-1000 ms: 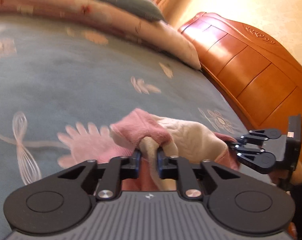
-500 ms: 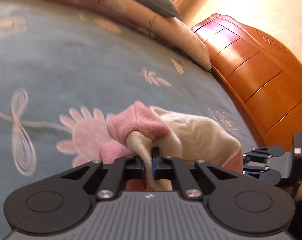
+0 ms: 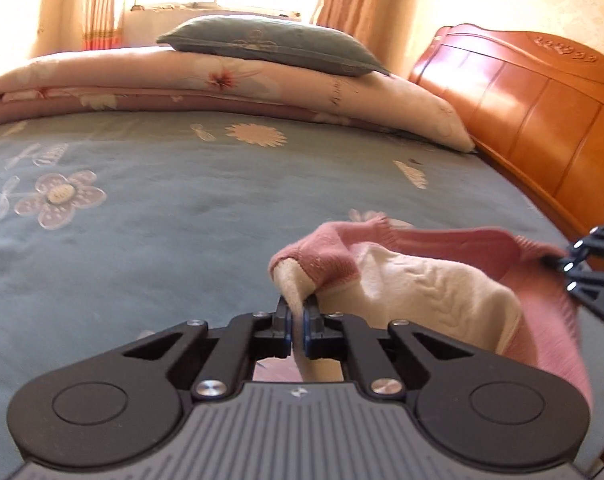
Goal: Fold clothes
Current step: 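Lift and stretch the sweater open between both tools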
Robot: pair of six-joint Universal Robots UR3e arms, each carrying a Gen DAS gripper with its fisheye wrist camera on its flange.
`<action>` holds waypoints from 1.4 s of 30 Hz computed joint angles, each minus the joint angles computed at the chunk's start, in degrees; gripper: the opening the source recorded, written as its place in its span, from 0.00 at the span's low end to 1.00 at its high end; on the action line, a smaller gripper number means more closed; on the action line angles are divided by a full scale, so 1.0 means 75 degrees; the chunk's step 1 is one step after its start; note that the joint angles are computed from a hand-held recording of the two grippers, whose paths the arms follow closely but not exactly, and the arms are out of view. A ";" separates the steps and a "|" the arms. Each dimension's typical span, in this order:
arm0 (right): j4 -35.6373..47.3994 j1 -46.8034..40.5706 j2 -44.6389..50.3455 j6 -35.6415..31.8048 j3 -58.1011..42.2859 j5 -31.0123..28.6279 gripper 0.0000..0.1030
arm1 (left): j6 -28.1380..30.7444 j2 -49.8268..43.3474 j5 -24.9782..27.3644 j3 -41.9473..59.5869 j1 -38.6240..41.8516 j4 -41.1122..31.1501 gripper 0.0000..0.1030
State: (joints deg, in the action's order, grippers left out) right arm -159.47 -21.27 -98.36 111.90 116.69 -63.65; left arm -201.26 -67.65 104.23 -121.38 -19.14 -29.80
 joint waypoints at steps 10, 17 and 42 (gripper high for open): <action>-0.1363 0.1350 0.2548 0.1044 -0.2228 -0.1234 0.10 | 0.1165 -0.1140 0.0484 0.1035 0.1162 -0.0337 0.04; -0.1497 0.2321 0.4887 0.1653 -0.4716 -0.2523 0.10 | 0.1354 -0.1574 0.0660 0.1766 0.1662 -0.0643 0.04; 0.0782 0.3439 1.0154 0.2672 -1.1349 -0.3662 0.11 | 0.0955 -0.5998 0.1639 0.4452 0.1840 -0.0886 0.10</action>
State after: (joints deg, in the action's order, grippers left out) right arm -153.61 4.53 -22.21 131.95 31.57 -91.11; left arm -194.10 -112.64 116.52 -87.99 -5.35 -36.44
